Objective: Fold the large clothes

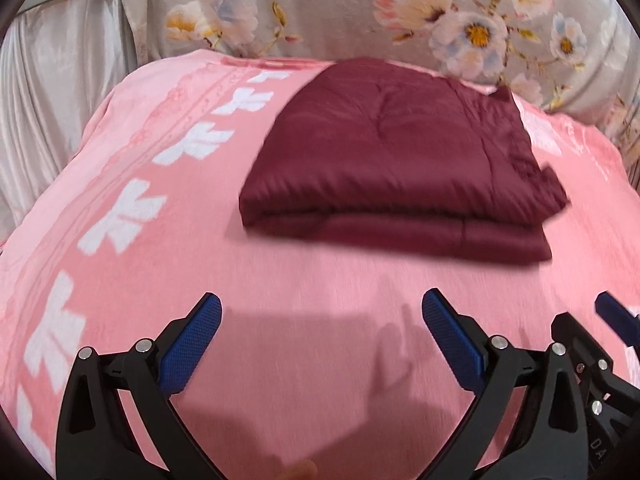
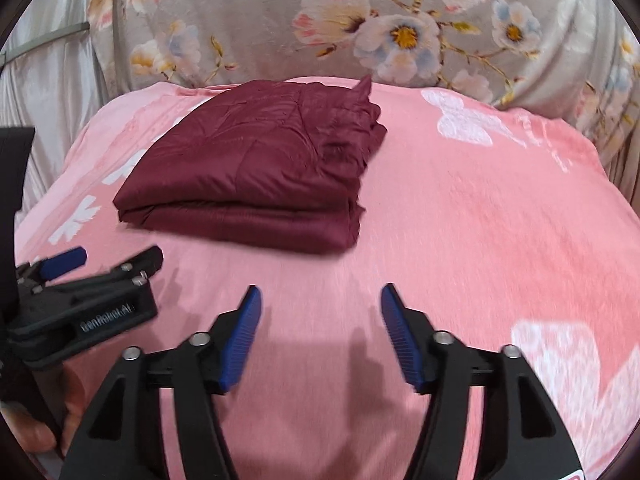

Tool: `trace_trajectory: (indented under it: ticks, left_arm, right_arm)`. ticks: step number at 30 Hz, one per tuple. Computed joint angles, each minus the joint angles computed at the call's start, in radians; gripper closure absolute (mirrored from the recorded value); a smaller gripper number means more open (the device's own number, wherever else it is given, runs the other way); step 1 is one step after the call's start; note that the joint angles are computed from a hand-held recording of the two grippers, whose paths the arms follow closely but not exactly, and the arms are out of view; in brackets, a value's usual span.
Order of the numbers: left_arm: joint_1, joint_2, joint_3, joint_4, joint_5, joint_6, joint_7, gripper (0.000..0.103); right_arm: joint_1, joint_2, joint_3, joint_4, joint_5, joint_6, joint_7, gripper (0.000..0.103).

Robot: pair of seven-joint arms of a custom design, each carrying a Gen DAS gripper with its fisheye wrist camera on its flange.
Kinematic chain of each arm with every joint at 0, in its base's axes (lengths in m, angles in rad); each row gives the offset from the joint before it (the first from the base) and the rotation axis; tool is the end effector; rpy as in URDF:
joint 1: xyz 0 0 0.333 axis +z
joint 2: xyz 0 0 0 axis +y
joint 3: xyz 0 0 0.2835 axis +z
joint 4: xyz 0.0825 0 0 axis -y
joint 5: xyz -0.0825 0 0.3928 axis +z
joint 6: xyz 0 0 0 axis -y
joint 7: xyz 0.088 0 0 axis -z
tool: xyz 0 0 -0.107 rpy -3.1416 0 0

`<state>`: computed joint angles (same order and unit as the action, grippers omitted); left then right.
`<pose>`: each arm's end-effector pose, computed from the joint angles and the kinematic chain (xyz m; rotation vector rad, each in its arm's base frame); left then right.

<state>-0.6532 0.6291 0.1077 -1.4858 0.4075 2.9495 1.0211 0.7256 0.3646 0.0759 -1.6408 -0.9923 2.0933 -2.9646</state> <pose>0.6159 -0.4251 0.3700 -1.3694 2.0915 -0.9634 0.5028 0.4531 0.3986 -1.3145 2.1344 -0.9451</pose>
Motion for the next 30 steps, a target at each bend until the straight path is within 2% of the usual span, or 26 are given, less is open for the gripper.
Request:
trace_trajectory:
  ticks: [4, 7, 11, 22, 30]
  left_arm:
    - [-0.029, -0.043, 0.024, -0.068, 0.033, -0.014, -0.047, 0.005]
    - [-0.041, -0.055, 0.034, -0.083, 0.074, -0.026, -0.085, 0.005]
    - [-0.067, -0.07, 0.064, -0.101, 0.161, -0.039, -0.18, 0.005]
    - [-0.03, -0.066, 0.017, -0.077, 0.299, -0.089, -0.27, 0.005]
    - [-0.002, -0.065, -0.018, -0.072, 0.326, -0.099, -0.28, 0.005]
  right_arm:
    - [0.001, 0.007, 0.013, 0.004, 0.047, 0.002, -0.014, 0.037]
    - [0.017, 0.027, 0.01, 0.037, 0.052, -0.042, -0.038, 0.032]
    - [0.028, 0.037, 0.004, 0.051, 0.061, -0.067, -0.042, 0.03]
    - [0.017, 0.04, 0.003, 0.052, 0.105, -0.064, -0.057, 0.029]
    - [0.018, 0.04, 0.0, 0.051, 0.111, -0.068, -0.054, 0.027]
